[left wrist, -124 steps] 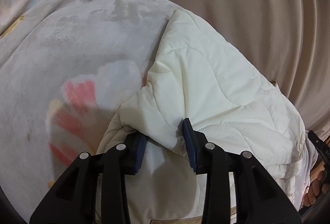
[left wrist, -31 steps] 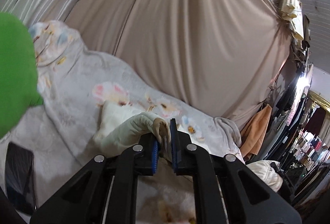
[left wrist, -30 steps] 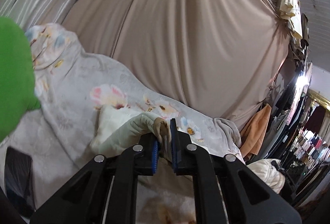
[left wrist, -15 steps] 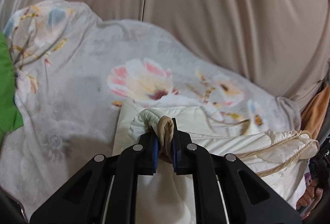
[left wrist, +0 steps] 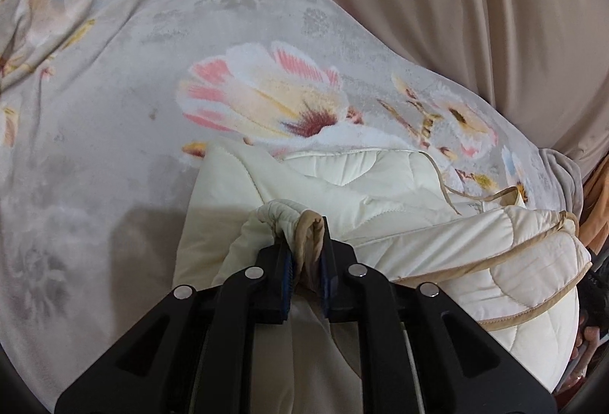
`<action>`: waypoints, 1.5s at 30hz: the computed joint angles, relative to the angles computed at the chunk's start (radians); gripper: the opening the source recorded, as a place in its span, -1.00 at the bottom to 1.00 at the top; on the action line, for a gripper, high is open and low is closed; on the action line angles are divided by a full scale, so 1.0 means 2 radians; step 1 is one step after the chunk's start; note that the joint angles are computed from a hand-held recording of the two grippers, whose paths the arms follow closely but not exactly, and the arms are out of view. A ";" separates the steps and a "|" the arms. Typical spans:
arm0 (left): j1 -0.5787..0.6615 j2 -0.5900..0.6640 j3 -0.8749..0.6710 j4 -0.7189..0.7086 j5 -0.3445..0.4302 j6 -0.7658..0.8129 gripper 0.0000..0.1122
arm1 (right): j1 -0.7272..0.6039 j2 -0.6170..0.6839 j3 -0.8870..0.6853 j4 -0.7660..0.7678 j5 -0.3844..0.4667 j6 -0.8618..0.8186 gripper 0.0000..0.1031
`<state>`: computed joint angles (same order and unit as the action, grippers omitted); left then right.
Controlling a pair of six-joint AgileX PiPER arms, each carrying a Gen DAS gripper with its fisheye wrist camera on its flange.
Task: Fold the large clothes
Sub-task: 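Lay the hem down over the jacket and open both grippers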
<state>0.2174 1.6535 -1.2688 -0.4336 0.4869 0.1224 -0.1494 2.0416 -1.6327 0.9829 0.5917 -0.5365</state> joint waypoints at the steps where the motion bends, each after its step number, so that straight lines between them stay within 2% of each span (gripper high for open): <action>1: 0.002 0.001 0.003 -0.014 -0.003 0.013 -0.79 | 0.003 0.004 -0.005 -0.010 -0.001 0.007 -0.90; 5: 0.007 -0.004 0.018 -0.054 -0.017 0.047 -0.78 | 0.011 0.010 -0.013 -0.034 -0.004 0.018 -0.87; 9: 0.021 -0.033 0.046 -0.126 -0.024 0.107 -0.73 | -0.021 -0.010 0.039 0.123 0.013 -0.101 -0.70; 11: 0.033 -0.066 0.067 -0.155 -0.016 0.131 -0.53 | -0.034 -0.036 0.076 0.176 0.015 -0.148 -0.21; 12: 0.042 -0.086 0.078 -0.182 -0.010 0.157 -0.43 | -0.043 -0.058 0.105 0.208 0.012 -0.184 -0.14; 14: 0.055 -0.144 0.108 -0.213 -0.011 0.186 0.06 | -0.059 -0.096 0.146 0.246 0.016 -0.234 -0.12; 17: 0.051 -0.219 0.125 -0.182 -0.015 0.179 0.11 | -0.077 -0.151 0.201 0.282 0.019 -0.293 -0.12; 19: 0.017 -0.241 0.107 -0.098 -0.015 0.114 0.11 | -0.067 -0.180 0.220 0.280 0.008 -0.310 -0.12; 21: -0.031 -0.238 0.081 -0.003 -0.012 0.031 0.11 | -0.032 -0.193 0.219 0.256 -0.015 -0.307 -0.12; 23: -0.084 -0.215 0.048 0.097 -0.003 -0.059 0.11 | 0.012 -0.192 0.198 0.193 -0.045 -0.272 -0.12; 25: -0.118 -0.180 0.016 0.188 0.013 -0.138 0.12 | 0.060 -0.190 0.178 0.093 -0.110 -0.206 -0.12; 26: -0.120 -0.157 0.001 0.214 0.017 -0.161 0.14 | 0.080 -0.182 0.170 0.043 -0.151 -0.179 -0.11; 27: -0.114 -0.144 -0.008 0.221 0.022 -0.168 0.16 | 0.086 -0.172 0.161 -0.007 -0.172 -0.140 -0.08; 28: -0.096 -0.128 -0.020 0.207 0.034 -0.161 0.22 | 0.083 -0.157 0.145 -0.057 -0.172 -0.091 -0.02; 30: -0.042 -0.087 -0.049 0.131 0.058 -0.115 0.22 | 0.064 -0.125 0.096 -0.145 -0.132 0.009 0.04; 31: -0.020 -0.064 -0.065 0.105 0.071 -0.105 0.22 | 0.053 -0.107 0.071 -0.164 -0.110 0.043 0.08; 35: 0.019 0.018 -0.126 0.073 0.100 -0.091 0.22 | 0.023 -0.017 -0.056 -0.222 -0.020 0.147 0.12; 36: 0.027 0.035 -0.138 0.046 0.108 -0.068 0.22 | 0.021 0.010 -0.095 -0.235 0.007 0.166 0.12; 39: 0.044 0.068 -0.163 -0.027 0.134 -0.014 0.10 | 0.017 0.068 -0.179 -0.231 0.075 0.180 0.14; 40: 0.043 0.073 -0.166 -0.031 0.135 -0.009 -0.14 | 0.018 0.080 -0.195 -0.235 0.089 0.186 -0.18; 41: 0.043 0.073 -0.165 -0.038 0.136 0.000 -0.69 | 0.022 0.089 -0.209 -0.246 0.099 0.195 -0.63; 42: 0.051 0.070 -0.161 -0.065 0.141 0.019 -0.86 | 0.025 0.087 -0.207 -0.252 0.098 0.192 -0.73; 43: 0.057 0.056 -0.144 -0.090 0.134 0.034 -0.89 | 0.027 0.072 -0.186 -0.241 0.087 0.168 -0.79; 45: 0.074 -0.010 -0.080 -0.173 0.096 0.111 -0.90 | 0.029 0.007 -0.102 -0.170 0.044 0.075 -0.81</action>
<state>0.3648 1.6341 -1.4284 -0.7797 0.6793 0.3437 -0.0916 2.0565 -1.8358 0.6437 0.6790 -0.3864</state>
